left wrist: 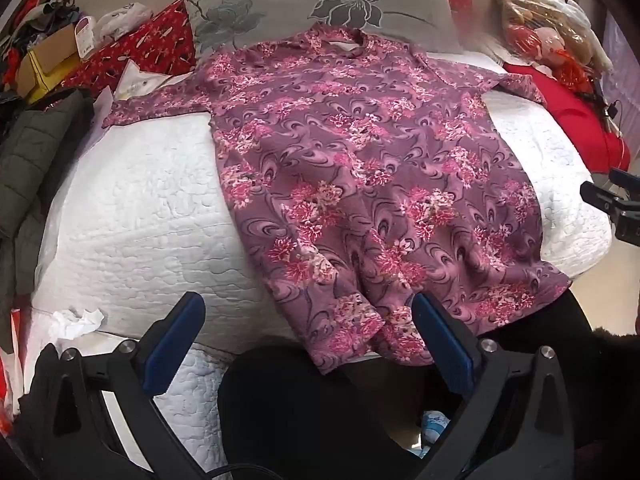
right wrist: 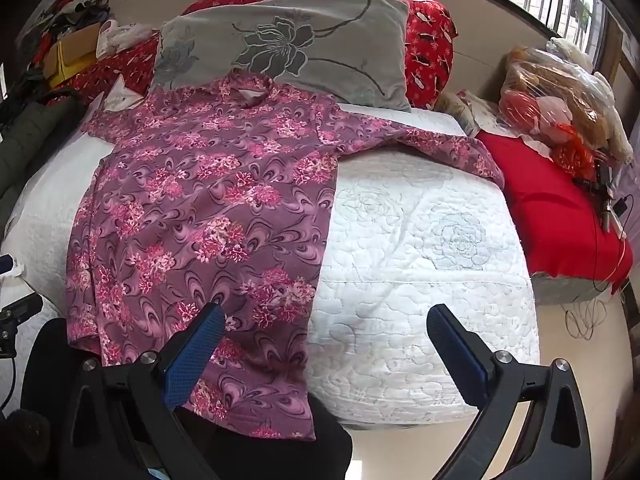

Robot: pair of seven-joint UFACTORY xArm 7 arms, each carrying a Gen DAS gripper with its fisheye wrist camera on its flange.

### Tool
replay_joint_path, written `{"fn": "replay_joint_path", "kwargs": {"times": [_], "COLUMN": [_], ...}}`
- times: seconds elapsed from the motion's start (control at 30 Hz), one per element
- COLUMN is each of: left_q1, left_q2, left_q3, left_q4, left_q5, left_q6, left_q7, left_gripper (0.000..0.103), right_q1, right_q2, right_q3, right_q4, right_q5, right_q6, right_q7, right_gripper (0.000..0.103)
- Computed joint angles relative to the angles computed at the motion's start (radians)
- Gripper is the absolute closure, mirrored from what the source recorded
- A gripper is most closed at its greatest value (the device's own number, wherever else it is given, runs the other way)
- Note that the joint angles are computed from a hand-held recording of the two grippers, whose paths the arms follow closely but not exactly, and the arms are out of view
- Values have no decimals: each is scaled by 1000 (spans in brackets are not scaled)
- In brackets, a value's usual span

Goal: Fold small clothes

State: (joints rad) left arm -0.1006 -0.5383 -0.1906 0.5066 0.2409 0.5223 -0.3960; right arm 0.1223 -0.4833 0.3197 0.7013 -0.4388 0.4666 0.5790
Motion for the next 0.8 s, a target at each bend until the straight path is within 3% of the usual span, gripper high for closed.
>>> {"fn": "replay_joint_path", "kwargs": {"times": [0.53,0.57,0.8], "left_q1": [-2,-18,-14], "left_q2": [-15,-28,-39], "left_q3": [-17,11,3], "left_q4": [-17,-16,-4], "left_q5": [7,-14,-24], "left_q6": [-18,-9,28], "left_q7": [-26,-2,1], "left_gripper": [0,0,0], "right_q1": [-1,-2,-14], "right_q2": [-38,-43,-67], "right_q3": [1,1,12], "right_q4": [-27,-31,-49], "right_q5": [2,2,7], "right_q6": [-23,-28,-47], "right_q7": [-12,-12,-11], "right_gripper": [2,2,2]}}
